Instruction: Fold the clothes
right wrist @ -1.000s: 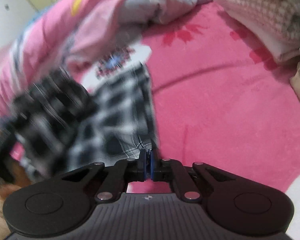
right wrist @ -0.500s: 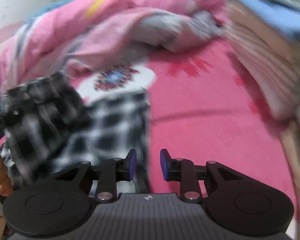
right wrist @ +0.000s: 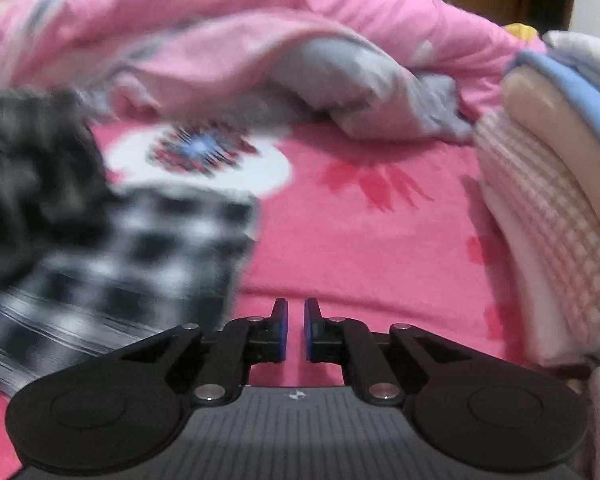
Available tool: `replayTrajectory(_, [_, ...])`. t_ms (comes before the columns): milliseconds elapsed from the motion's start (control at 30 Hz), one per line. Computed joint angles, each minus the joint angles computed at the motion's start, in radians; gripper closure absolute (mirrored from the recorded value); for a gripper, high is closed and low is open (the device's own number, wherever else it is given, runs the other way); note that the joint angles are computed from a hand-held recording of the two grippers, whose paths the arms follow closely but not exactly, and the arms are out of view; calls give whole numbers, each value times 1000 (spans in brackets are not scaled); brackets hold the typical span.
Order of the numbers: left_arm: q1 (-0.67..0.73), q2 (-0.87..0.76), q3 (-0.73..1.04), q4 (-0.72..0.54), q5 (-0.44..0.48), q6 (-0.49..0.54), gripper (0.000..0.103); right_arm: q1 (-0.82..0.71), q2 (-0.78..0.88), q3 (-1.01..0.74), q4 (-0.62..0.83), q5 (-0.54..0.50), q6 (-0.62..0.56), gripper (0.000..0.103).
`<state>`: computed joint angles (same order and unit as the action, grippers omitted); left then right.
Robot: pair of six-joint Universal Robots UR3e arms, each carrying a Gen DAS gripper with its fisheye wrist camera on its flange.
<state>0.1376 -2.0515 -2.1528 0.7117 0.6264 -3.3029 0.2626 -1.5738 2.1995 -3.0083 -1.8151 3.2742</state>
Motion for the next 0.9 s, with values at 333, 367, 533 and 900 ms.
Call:
replayTrajectory(333, [-5, -17, -7, 40, 3, -1, 84, -149, 221, -104, -117, 256, 144, 99])
replayTrajectory(367, [-6, -19, -7, 43, 3, -2, 84, -154, 184, -88, -108, 254, 185, 96])
replayTrajectory(533, [-21, -25, -14, 54, 15, 21, 84, -301, 23, 58, -216, 582, 388, 42])
replayTrajectory(900, [-130, 6, -74, 72, 99, 324, 84, -364, 127, -197, 127, 1003, 513, 5])
